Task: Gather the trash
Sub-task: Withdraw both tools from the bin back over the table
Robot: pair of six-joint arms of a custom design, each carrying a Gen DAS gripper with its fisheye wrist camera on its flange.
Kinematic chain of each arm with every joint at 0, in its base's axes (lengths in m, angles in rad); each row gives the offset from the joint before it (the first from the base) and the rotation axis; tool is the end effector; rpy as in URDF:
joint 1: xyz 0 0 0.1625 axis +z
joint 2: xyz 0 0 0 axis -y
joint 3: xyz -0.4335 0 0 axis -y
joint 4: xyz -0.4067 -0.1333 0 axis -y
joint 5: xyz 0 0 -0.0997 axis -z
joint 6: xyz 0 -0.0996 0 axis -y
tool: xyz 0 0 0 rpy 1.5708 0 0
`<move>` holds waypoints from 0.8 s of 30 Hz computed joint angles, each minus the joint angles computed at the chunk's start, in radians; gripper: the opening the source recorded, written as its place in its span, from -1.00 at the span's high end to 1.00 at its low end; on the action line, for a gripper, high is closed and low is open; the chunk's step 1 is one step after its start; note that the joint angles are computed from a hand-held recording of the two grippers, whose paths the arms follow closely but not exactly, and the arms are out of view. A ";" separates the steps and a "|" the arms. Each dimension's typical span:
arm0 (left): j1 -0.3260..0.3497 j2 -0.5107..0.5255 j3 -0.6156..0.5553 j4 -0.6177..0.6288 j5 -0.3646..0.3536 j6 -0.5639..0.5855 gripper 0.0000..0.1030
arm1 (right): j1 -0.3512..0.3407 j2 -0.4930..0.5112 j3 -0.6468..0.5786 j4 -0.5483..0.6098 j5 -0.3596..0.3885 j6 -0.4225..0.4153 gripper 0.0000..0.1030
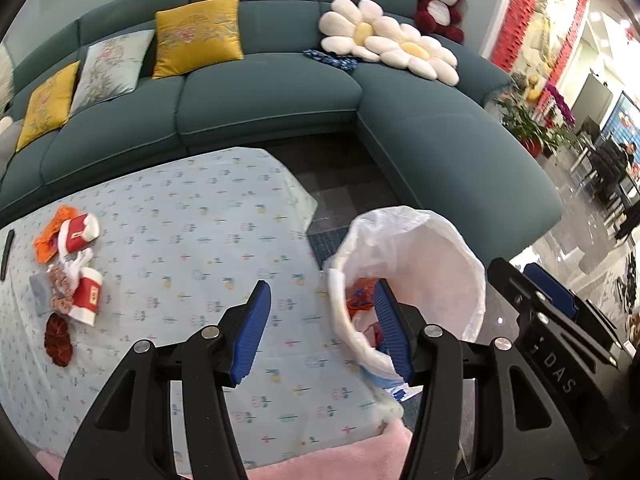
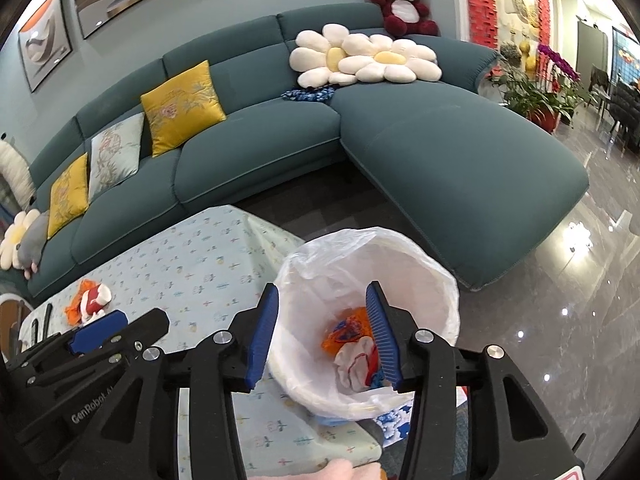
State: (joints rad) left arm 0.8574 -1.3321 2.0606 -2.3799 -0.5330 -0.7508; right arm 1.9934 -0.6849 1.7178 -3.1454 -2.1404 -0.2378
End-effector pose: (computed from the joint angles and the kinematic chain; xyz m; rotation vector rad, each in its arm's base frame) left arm -0.1677 -0.5286 0.2705 -0.0940 2.2514 -0.9275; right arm 0.3485 -0.5809 0.0670 0.6241 -2.4533 0.7658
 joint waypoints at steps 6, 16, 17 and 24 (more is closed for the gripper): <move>-0.004 -0.102 0.054 0.082 0.040 -0.072 0.01 | 0.050 0.041 -0.019 0.035 -0.001 0.003 0.11; 0.038 -0.373 0.150 0.379 0.107 -0.308 -0.22 | 0.142 0.144 -0.074 0.116 0.021 0.033 0.02; 0.045 -0.402 0.157 0.419 0.114 -0.339 -0.25 | 0.151 0.156 -0.081 0.124 0.025 0.037 0.01; 0.127 -0.611 0.197 0.650 0.125 -0.498 -0.26 | 0.208 0.242 -0.132 0.192 0.050 0.058 0.01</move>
State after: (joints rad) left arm 0.9844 -1.9435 2.2578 -1.7294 -0.4082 -1.2485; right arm 2.2012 -0.4431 1.5856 -2.9533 -2.0899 -0.1793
